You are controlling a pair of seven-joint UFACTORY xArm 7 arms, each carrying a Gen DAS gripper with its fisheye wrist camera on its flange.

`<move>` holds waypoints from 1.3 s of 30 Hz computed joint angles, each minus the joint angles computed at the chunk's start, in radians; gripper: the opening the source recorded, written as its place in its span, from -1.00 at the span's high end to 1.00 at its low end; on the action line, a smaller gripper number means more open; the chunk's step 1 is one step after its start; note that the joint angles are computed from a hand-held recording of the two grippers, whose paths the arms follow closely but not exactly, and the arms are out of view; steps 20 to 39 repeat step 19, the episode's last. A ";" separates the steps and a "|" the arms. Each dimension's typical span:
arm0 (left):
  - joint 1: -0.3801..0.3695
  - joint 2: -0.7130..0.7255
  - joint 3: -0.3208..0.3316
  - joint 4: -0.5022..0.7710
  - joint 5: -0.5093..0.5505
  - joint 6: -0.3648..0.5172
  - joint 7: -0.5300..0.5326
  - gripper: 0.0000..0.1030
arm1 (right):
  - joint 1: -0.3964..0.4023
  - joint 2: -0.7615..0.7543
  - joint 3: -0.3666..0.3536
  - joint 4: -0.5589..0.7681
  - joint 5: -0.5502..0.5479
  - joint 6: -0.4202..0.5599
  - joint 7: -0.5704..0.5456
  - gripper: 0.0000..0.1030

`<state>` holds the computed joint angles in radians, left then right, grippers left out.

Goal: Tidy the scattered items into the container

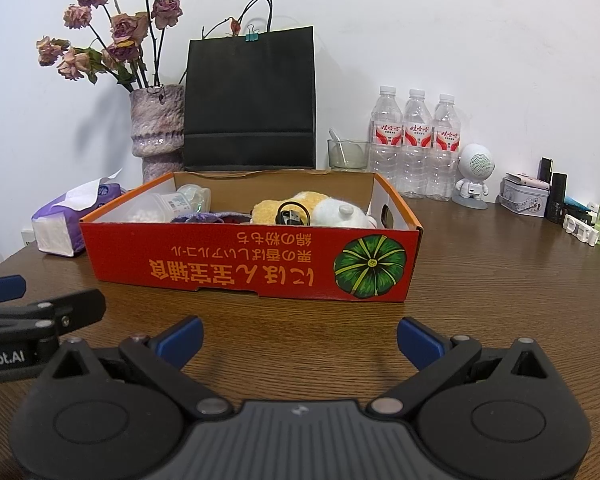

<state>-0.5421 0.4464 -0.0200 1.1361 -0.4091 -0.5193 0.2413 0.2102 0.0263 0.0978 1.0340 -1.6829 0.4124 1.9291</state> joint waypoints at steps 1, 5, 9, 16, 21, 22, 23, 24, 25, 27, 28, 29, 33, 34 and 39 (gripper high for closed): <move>0.001 0.000 0.000 0.000 0.000 -0.001 0.000 -1.00 | 0.000 0.000 0.000 0.000 0.001 0.000 -0.001 -1.00; 0.002 0.001 -0.002 0.001 0.001 -0.001 -0.001 -1.00 | 0.000 0.000 0.000 0.000 0.000 0.000 0.000 -1.00; 0.002 0.000 -0.002 0.000 0.002 -0.002 -0.001 -1.00 | 0.001 0.000 0.000 -0.001 0.000 0.000 0.000 -1.00; 0.005 0.002 -0.006 -0.001 0.005 -0.010 -0.002 -1.00 | 0.001 0.000 0.000 -0.001 -0.001 0.000 0.000 -1.00; 0.008 0.004 -0.009 -0.003 0.011 -0.022 -0.005 -1.00 | 0.001 0.000 0.000 -0.001 -0.001 0.001 0.001 -1.00; 0.008 0.004 -0.009 -0.003 0.011 -0.022 -0.005 -1.00 | 0.001 0.000 0.000 -0.001 -0.001 0.001 0.001 -1.00; 0.008 0.004 -0.009 -0.003 0.011 -0.022 -0.005 -1.00 | 0.001 0.000 0.000 -0.001 -0.001 0.001 0.001 -1.00; 0.008 0.004 -0.009 -0.003 0.011 -0.022 -0.005 -1.00 | 0.001 0.000 0.000 -0.001 -0.001 0.001 0.001 -1.00; 0.008 0.004 -0.009 -0.003 0.011 -0.022 -0.005 -1.00 | 0.001 0.000 0.000 -0.001 -0.001 0.001 0.001 -1.00; 0.008 0.004 -0.009 -0.003 0.011 -0.022 -0.005 -1.00 | 0.001 0.000 0.000 -0.001 -0.001 0.001 0.001 -1.00; 0.008 0.004 -0.009 -0.003 0.011 -0.022 -0.005 -1.00 | 0.001 0.000 0.000 -0.001 -0.001 0.001 0.001 -1.00; 0.008 0.004 -0.009 -0.003 0.011 -0.022 -0.005 -1.00 | 0.001 0.000 0.000 -0.001 -0.001 0.001 0.001 -1.00; 0.008 0.004 -0.009 -0.003 0.011 -0.022 -0.005 -1.00 | 0.001 0.000 0.000 -0.001 -0.001 0.001 0.001 -1.00; 0.008 0.004 -0.009 -0.003 0.011 -0.022 -0.005 -1.00 | 0.001 0.000 0.000 -0.001 -0.001 0.001 0.001 -1.00; 0.008 0.004 -0.009 -0.003 0.011 -0.022 -0.005 -1.00 | 0.001 0.000 0.000 -0.001 -0.001 0.001 0.001 -1.00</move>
